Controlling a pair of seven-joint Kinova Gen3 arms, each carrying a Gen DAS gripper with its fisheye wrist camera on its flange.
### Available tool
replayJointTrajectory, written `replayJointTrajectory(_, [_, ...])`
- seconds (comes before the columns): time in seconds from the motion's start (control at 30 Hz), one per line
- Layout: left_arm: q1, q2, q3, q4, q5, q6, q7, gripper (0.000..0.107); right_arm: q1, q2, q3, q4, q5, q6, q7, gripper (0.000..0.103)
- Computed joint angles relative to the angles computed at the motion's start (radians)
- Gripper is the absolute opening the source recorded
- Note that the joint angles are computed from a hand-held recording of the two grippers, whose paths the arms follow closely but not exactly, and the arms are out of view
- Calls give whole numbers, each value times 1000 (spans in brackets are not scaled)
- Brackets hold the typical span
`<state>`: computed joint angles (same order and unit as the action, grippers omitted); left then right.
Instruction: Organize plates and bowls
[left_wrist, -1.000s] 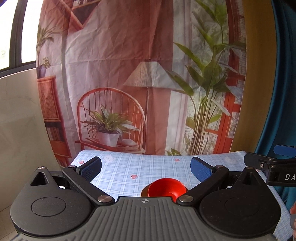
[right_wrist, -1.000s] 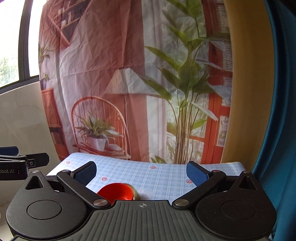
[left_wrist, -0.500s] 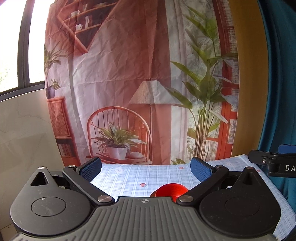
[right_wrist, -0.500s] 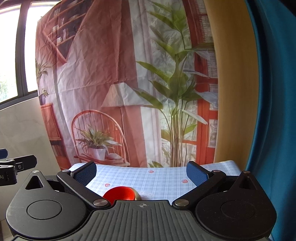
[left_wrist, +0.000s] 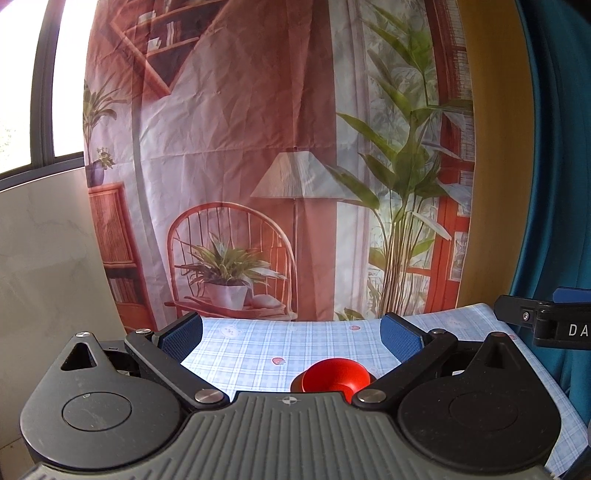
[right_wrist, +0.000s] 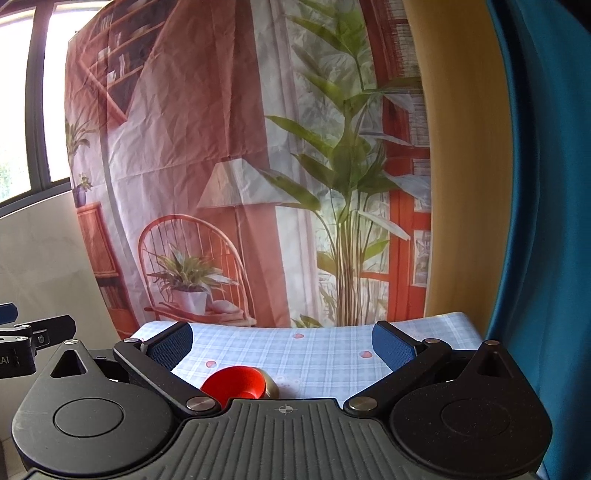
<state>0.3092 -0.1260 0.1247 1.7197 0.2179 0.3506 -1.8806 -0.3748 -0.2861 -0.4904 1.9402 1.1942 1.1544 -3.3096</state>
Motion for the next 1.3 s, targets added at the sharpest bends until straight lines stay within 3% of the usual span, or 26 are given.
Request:
replayJointTrajectory(0.53, [7,5,-33,-12,96,31,-81,103,-19,8,-20,-16,27,60,7,103])
replayJointTrajectory(1.3, [-6,9,-32,-11,123,43,-101,103,-25,4,-10,-19,28,65,18,103])
